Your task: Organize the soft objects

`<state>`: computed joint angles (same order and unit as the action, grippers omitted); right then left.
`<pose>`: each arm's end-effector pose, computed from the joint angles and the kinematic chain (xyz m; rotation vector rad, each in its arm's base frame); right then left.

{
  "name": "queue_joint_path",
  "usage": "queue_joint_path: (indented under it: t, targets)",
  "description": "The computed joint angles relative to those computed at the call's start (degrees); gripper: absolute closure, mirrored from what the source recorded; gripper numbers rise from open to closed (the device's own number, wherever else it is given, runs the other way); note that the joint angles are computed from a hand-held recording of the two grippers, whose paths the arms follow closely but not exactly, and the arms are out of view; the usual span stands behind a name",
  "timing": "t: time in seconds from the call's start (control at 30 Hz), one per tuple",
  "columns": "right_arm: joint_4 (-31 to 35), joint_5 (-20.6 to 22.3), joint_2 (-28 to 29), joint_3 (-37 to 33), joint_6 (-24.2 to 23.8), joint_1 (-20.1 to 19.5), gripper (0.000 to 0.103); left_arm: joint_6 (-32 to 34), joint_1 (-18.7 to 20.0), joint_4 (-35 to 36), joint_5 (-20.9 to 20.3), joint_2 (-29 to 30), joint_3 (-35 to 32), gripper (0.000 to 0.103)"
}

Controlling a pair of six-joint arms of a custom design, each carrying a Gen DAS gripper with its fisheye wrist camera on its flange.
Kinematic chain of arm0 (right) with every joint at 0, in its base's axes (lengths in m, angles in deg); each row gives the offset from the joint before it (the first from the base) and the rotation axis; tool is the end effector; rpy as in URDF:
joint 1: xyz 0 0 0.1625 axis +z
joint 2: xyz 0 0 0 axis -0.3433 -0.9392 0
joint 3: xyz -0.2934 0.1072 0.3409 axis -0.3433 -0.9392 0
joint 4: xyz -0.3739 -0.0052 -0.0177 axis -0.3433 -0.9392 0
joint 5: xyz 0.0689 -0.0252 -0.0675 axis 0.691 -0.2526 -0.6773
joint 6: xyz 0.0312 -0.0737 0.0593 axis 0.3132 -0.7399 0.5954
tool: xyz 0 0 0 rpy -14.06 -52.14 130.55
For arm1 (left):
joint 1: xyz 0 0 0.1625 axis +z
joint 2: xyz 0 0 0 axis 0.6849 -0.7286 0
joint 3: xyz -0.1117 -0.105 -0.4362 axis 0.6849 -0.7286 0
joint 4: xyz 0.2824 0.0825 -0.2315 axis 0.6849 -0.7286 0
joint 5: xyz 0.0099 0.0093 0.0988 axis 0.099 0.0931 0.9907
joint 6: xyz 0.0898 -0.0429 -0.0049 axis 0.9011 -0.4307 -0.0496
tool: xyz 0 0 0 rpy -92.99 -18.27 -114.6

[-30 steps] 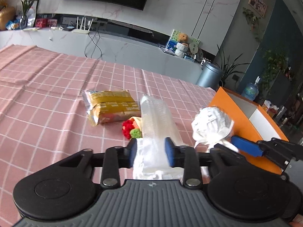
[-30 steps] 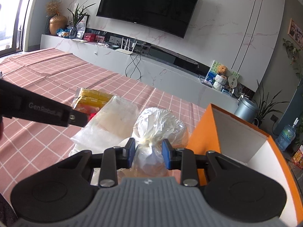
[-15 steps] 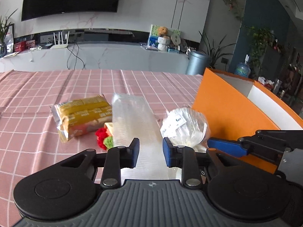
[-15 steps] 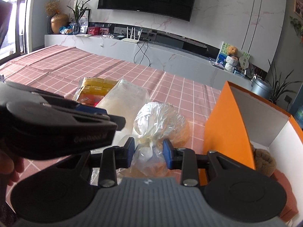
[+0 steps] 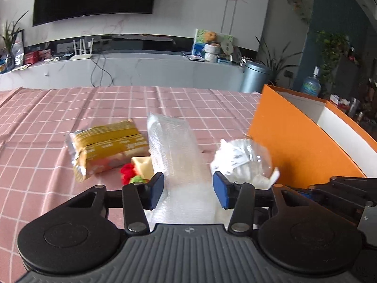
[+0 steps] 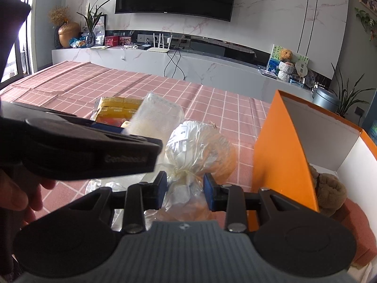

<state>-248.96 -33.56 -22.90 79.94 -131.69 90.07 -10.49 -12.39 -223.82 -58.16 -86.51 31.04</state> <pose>-0.0314 -0.4880 0.3188 0.9023 -2.1907 0.9444 -0.4056 -0.4904 -0.0859 0.6045 2.3344 -1.0559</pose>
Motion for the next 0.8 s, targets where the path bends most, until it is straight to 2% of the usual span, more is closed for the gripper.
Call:
queue_joint_path:
  t: [0.07,0.13,0.3,0.53,0.8]
  targets:
    - [0.24,0.12,-0.18,0.04,-0.04,-0.09,0.070,-1.12,0.25,3.05,-0.21,0.06,-1.21,0.065]
    - [0.13,0.45,-0.24,0.20,-0.28,-0.28,0.070,-2.96,0.65,6.41,-0.04,-0.02,-2.08,0.078]
    - [-0.08,1.13,-0.26,0.39,-0.51,-0.60,0.070,-4.30,1.17,8.98,-0.87,-0.17,-2.51,0.102]
    - [-4.12,2.59,-0.33,1.47,-1.43,-1.16,0.073,-1.92,-0.16,4.09,1.41,-0.15,-0.63,0.103]
    - [-5.39,7.19,-3.36,2.97,-2.11,-2.18,0.075,-1.72,-2.87,-1.05,4.00,-2.27,2.84,0.103]
